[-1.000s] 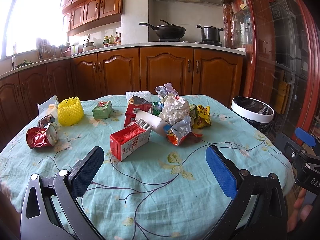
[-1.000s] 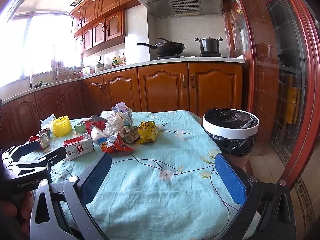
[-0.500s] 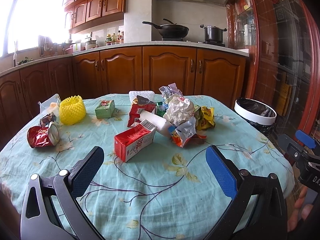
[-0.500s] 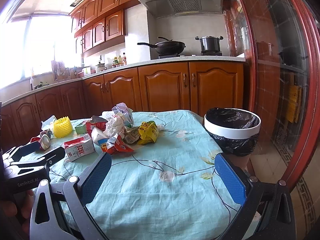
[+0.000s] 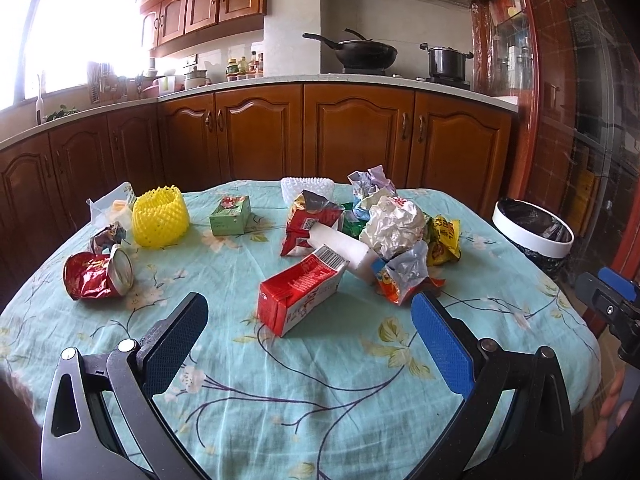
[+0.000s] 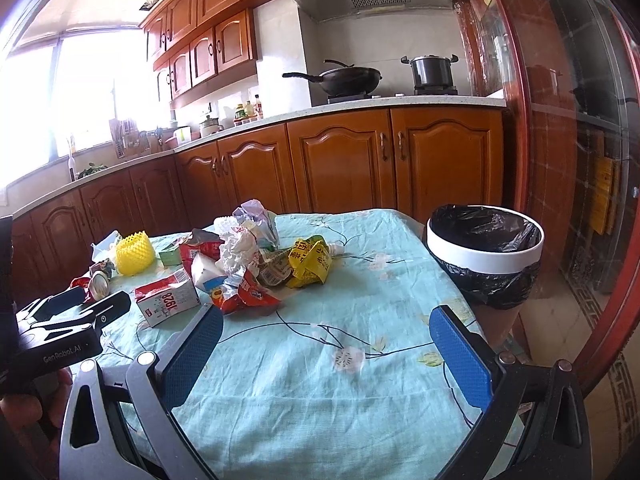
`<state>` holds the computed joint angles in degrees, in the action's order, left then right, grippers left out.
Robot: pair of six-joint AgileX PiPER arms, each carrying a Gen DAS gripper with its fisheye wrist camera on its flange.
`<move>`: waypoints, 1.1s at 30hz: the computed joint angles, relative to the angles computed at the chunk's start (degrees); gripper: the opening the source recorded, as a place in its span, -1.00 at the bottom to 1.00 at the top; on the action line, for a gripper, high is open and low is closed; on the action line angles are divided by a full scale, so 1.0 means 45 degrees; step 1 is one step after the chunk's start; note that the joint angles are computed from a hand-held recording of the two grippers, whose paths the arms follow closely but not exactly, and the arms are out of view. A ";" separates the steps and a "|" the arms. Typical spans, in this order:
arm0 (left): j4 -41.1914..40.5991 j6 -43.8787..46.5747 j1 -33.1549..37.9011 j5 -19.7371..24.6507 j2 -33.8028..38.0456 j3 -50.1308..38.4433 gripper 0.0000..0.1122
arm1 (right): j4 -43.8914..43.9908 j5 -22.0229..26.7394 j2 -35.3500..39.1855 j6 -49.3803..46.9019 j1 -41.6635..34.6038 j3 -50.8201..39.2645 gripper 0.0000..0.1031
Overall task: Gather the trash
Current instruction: 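Move both tools toward the trash pile on the table, then grasp the red juice carton with left tool while right tool grasps yellow snack bag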
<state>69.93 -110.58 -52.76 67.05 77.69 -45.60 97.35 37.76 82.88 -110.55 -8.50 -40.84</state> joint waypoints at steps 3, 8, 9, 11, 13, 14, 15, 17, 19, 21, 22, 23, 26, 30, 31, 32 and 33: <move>-0.0097 0.0733 0.0646 -0.0466 -0.0228 -0.0043 0.83 | -0.0483 0.0056 0.0435 0.0458 0.0168 -0.0617 0.99; -0.0947 0.3225 0.2486 -0.2232 -0.0472 -0.0503 0.84 | -0.1972 -0.0004 0.1410 0.2134 0.0720 -0.2108 0.99; -0.1224 0.3879 0.2887 -0.2482 -0.0385 -0.0679 0.83 | -0.2188 0.0150 0.1582 0.2590 0.0814 -0.2419 0.99; -0.1670 0.5019 0.3639 -0.3115 -0.0256 -0.0903 0.83 | -0.3044 0.0216 0.2037 0.3690 0.1044 -0.3228 0.94; -0.2276 0.6142 0.4399 -0.3748 -0.0096 -0.1125 0.83 | -0.4045 0.0451 0.2652 0.5032 0.1262 -0.4237 0.82; -0.2603 0.6704 0.4800 -0.4113 -0.0020 -0.1218 0.83 | -0.4527 0.0399 0.2944 0.5677 0.1427 -0.4715 0.78; -0.2943 0.7235 0.5169 -0.4476 0.0043 -0.1295 0.83 | -0.4975 0.0387 0.3249 0.6344 0.1603 -0.5210 0.70; -0.3700 0.8348 0.5896 -0.5121 0.0257 -0.1527 0.80 | -0.5824 0.0418 0.3933 0.7514 0.1932 -0.6223 0.53; -0.4314 0.9275 0.6457 -0.5606 0.0475 -0.1703 0.77 | -0.6644 0.0244 0.4547 0.8655 0.2350 -0.7138 0.46; -0.4580 0.9760 0.6782 -0.5743 0.0717 -0.1846 0.75 | -0.7355 0.0105 0.5100 0.9501 0.2680 -0.7927 0.42; -0.4689 0.9947 0.6908 -0.5761 0.0858 -0.1929 0.75 | -0.7676 0.0020 0.5367 0.9871 0.2849 -0.8289 0.41; -0.4857 1.0159 0.7063 -0.5888 0.0955 -0.1970 0.75 | -0.8131 -0.0047 0.5653 1.0360 0.3026 -0.8691 0.41; -0.5438 1.0854 0.7490 -0.6430 0.1164 -0.2020 0.75 | -0.9284 -0.0036 0.6415 1.1584 0.3341 -0.9704 0.38; -0.5464 1.1160 0.7515 -0.6413 0.1690 -0.2279 0.75 | -1.0536 0.0130 0.7420 1.2983 0.3682 -1.0941 0.29; -0.5467 1.1212 0.7509 -0.6458 0.1788 -0.2310 0.75 | -1.0810 0.0134 0.7621 1.3269 0.3747 -1.1176 0.26; -0.5437 1.1208 0.7484 -0.6465 0.1859 -0.2329 0.70 | -1.1137 0.0095 0.7825 1.3585 0.3840 -1.1424 0.24; -0.5457 1.1256 0.7485 -0.6503 0.1942 -0.2358 0.64 | -1.1336 0.0123 0.7985 1.3804 0.3890 -1.1618 0.16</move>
<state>45.37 -59.93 -19.08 37.79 86.42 -56.21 46.34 38.31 118.81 -48.43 9.00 -93.12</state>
